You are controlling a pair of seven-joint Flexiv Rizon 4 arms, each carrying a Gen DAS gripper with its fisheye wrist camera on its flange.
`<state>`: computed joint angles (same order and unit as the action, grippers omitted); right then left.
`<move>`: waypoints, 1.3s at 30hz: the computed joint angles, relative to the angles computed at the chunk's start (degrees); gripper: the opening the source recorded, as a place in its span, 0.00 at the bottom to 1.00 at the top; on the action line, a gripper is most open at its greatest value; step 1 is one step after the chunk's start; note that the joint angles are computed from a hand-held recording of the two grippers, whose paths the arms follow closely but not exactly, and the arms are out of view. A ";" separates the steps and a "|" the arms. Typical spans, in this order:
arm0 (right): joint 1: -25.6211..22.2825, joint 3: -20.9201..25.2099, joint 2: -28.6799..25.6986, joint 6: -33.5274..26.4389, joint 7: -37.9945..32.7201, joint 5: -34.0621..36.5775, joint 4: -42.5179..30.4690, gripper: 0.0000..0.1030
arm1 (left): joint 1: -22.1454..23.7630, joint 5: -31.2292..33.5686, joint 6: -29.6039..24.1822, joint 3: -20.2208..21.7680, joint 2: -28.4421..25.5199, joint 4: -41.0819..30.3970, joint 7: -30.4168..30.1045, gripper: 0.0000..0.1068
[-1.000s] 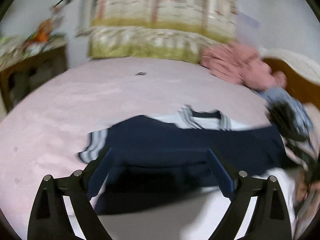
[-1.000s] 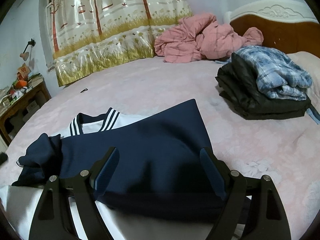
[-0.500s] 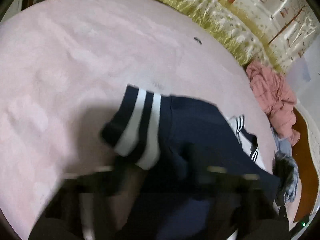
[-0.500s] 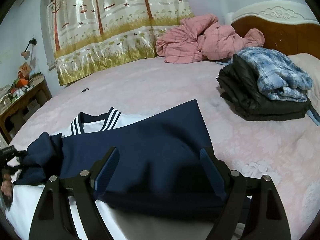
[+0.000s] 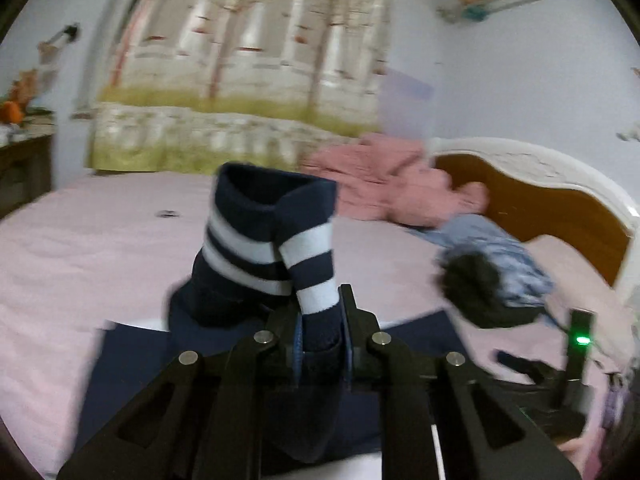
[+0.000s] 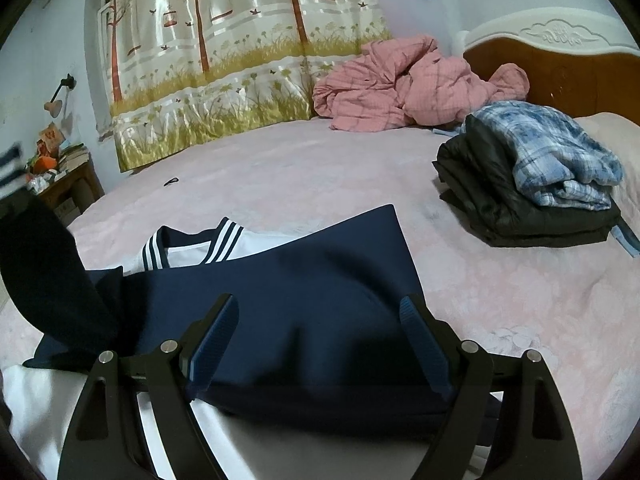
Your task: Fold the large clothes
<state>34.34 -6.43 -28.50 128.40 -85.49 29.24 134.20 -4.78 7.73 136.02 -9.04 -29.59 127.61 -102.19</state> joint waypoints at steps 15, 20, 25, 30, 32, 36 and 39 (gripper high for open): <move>-33.84 11.49 -6.16 17.59 37.60 -60.97 5.66 0.78 | 25.69 11.88 -21.34 -35.58 -18.70 -4.42 14.23 0.15; -35.06 6.80 -8.20 17.35 46.70 -77.16 3.35 0.74 | 21.95 10.96 -27.84 -32.94 -15.41 -5.17 15.36 0.36; -30.37 5.98 -6.79 8.19 45.21 -70.83 3.13 0.18 | 26.07 18.07 -31.13 -35.36 -13.71 -4.05 12.07 0.77; -15.51 -1.19 -5.04 11.25 33.19 -47.65 5.89 0.05 | 23.29 8.76 -11.18 -27.06 -9.44 5.32 15.55 0.77; -7.52 -2.36 -4.11 9.19 20.96 -28.99 4.46 0.05 | 22.17 7.28 -2.72 -22.80 -7.82 7.31 12.40 0.77; 2.45 -10.43 -3.96 1.70 11.67 -11.46 0.01 0.05 | 13.40 -20.04 11.36 -16.49 -3.30 12.97 19.25 0.77; -0.18 -7.73 -2.50 -11.03 1.35 -1.80 -5.61 0.05 | 1.50 -46.84 14.51 -9.77 -4.90 10.77 28.54 0.75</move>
